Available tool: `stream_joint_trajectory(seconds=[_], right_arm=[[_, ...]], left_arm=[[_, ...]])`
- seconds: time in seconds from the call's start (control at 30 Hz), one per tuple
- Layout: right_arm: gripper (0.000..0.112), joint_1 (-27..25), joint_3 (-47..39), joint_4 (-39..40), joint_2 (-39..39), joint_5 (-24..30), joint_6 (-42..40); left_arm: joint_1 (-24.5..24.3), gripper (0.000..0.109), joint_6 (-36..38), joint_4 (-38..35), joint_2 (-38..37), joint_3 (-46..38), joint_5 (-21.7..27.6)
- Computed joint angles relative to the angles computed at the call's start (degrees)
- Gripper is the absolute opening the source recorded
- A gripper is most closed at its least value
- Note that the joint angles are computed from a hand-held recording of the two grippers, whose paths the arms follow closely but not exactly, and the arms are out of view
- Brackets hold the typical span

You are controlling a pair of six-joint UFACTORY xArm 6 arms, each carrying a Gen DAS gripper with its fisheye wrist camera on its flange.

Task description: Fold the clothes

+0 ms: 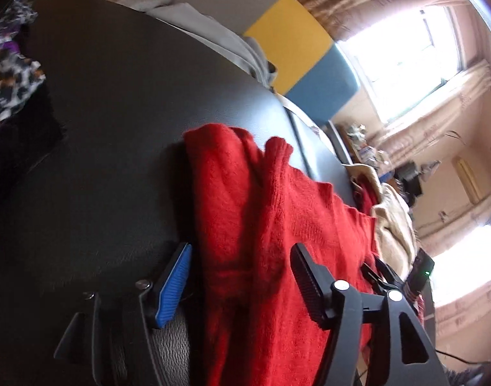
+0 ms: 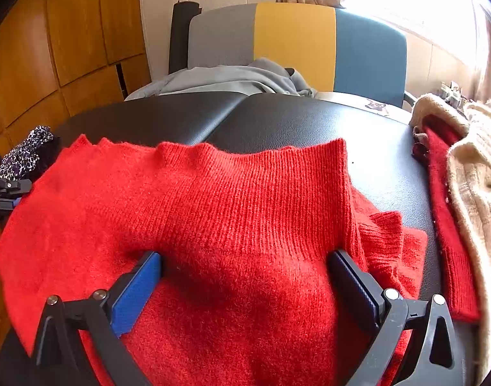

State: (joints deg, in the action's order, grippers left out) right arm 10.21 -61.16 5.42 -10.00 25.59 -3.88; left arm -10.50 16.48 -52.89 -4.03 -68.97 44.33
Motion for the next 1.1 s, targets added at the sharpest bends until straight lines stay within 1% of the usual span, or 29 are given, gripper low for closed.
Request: stream_joint_trajectory(seconds=[0.1, 0.23, 0.27, 0.3, 0.33, 0.37, 0.4, 0.5, 0.53, 0.57, 0.63, 0.67, 0.73, 0.83, 0.93, 1.03, 1.1], right_arm=[[0.103, 0.0, 0.2, 0.4, -0.2, -0.2, -0.3], [0.103, -0.1, 0.5, 1.2, -0.5, -0.6, -0.9], [0.103, -0.1, 0.7, 1.4, -0.6, -0.7, -1.0], [0.103, -0.1, 0.7, 1.6, -0.6, -0.7, -1.1], [0.103, -0.1, 0.8, 1.8, -0.7, -0.8, -1.3], [0.103, -0.1, 0.7, 2.1, -0.7, -0.7, -1.6], [0.103, -0.2, 0.7, 2.3, -0.6, -0.7, -1.8], [0.103, -0.3, 0.0, 3.5, -0.4, 0.4, -3.0], [0.103, -0.4, -1.0, 4.8, -0.1, 2.1, -4.4], [0.103, -0.8, -2.6, 7.8, 0.3, 5.0, -7.4], [0.103, -2.9, -8.2, 16.7, 1.9, 14.6, -15.8], [0.103, -3.9, -10.4, 19.9, 2.3, 18.3, -19.3], [0.102, -5.6, -14.6, 23.1, 2.6, 25.3, -25.3], [0.102, -7.2, -20.7, 25.5, 3.8, 35.2, -32.3], [0.102, -7.0, -25.6, 26.0, 5.8, 42.7, -37.0], [0.102, -6.7, -29.5, 24.6, 8.9, 48.9, -39.6], [0.102, -6.4, -30.5, 21.3, 11.2, 51.0, -39.4]], left_arm=[[0.8, 0.066, 1.4, -1.7, 2.4, -3.1, 4.6], [0.0, 0.065, 0.5, 1.4, 5.5, -7.4, 7.6], [0.0, 0.062, 0.1, 1.9, 6.0, -8.2, 8.3], [-0.1, 0.044, -1.1, 3.0, 6.4, -8.7, 8.4], [-0.2, 0.030, -3.4, 5.0, 6.8, -9.3, 8.2], [-0.3, 0.028, -5.1, 6.3, 7.1, -9.7, 8.1], [-0.3, 0.025, -5.8, 6.0, 7.2, -9.8, 7.9], [-0.6, 0.022, -8.9, 8.4, 8.3, -12.0, 7.7], [-0.7, 0.022, -10.3, 9.3, 8.8, -13.1, 7.9], [-0.7, 0.021, -11.5, 10.2, 9.3, -14.2, 8.0], [-0.4, 0.021, -13.1, 11.9, 10.0, -16.6, 7.9], [-0.2, 0.021, -13.9, 12.7, 10.4, -17.8, 8.1], [0.3, 0.021, -15.3, 14.4, 11.2, -20.5, 8.7], [0.6, 0.021, -17.5, 17.8, 12.8, -25.7, 11.0], [0.4, 0.021, -19.1, 19.2, 14.1, -29.9, 13.1], [0.2, 0.021, -19.4, 17.6, 14.4, -32.8, 15.0], [0.1, 0.021, -19.0, 14.7, 13.6, -33.1, 15.6]])
